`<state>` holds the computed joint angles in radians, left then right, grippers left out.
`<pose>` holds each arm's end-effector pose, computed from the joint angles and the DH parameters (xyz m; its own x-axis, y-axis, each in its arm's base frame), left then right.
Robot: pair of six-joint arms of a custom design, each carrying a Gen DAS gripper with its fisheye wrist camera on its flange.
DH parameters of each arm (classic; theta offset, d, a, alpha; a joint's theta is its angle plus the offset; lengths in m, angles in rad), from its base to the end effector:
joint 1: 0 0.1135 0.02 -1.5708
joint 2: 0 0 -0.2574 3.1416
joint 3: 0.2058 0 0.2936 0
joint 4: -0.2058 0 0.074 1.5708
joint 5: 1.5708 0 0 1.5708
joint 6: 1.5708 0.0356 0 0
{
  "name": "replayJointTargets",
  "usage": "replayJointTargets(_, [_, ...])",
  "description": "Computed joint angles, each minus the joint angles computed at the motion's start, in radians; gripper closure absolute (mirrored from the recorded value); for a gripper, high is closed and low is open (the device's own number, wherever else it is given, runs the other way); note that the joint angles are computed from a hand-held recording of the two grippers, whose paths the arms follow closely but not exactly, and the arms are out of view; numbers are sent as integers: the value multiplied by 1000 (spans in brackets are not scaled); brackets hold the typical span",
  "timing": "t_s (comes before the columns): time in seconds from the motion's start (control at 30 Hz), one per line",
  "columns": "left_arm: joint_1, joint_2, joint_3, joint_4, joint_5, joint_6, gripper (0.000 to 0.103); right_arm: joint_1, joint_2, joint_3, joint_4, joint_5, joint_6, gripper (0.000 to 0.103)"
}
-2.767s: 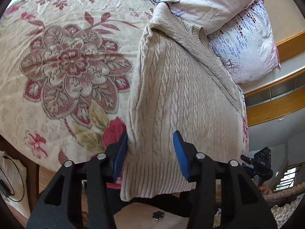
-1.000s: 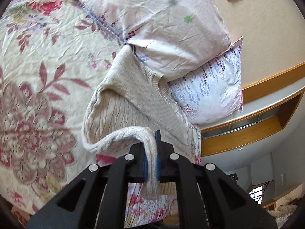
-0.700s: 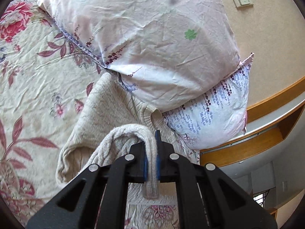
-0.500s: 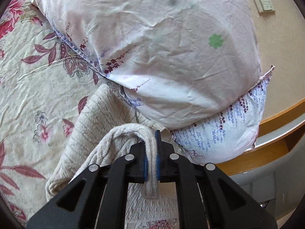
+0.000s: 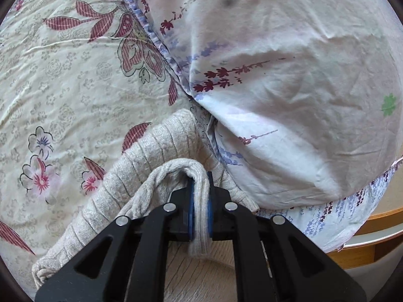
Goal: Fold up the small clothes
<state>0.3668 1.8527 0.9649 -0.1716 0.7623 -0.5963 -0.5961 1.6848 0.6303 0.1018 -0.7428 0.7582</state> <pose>0.3527 0.1091 0.0887 -0.7051 -0.7060 -0.0667 -0.4107 0.4833 -0.7731 0.2629 -0.1493 0.0672 -0.4283 0.9027 -0.0417 0.5285 0.2877 0.7987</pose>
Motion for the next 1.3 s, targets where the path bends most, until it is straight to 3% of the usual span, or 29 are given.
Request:
replayJointTargets(0.13, [-3, 11, 11, 7, -13, -20, 89, 2, 25, 12, 21, 6, 37, 94])
replayJointTargets(0.3, [-7, 22, 33, 8, -31, -24, 89, -3, 45, 29, 21, -1, 35, 92])
replayJointTargets(0.43, [-22, 35, 46, 15, -50, -31, 89, 5, 42, 55, -22, 14, -5, 87])
replayJointTargets(0.57, [-37, 58, 77, 19, -49, -52, 84, 27, 23, 64, -26, 37, -15, 73])
replayJointTargets(0.67, [-36, 71, 108, 6, -26, -37, 72, 49, -22, 68, -59, 93, -60, 65])
replayJointTargets(0.83, [-17, 12, 110, -4, -48, 10, 39, 139, -96, 71, -106, 236, -123, 61])
replayJointTargets(0.93, [10, -6, 123, -34, -48, 69, 38, 182, -94, 87, -129, 309, -159, 61])
replayJointTargets(1.0, [25, -14, 133, -62, -37, 113, 38, 178, -61, 100, -113, 295, -164, 59])
replayJointTargets(1.07, [26, -31, 134, -89, -29, 180, 38, 166, 1, 136, -83, 214, -168, 28])
replayJointTargets(1.13, [13, -52, 132, -121, -26, 261, 38, 172, 57, 185, -73, 146, -161, 18])
replayJointTargets(1.23, [-33, -98, 108, -148, -25, 351, 38, 141, 69, 188, -8, 57, -95, 18])
replayJointTargets(1.3, [-66, -115, 100, -156, -28, 390, 35, 143, 40, 174, 9, 49, -126, 18])
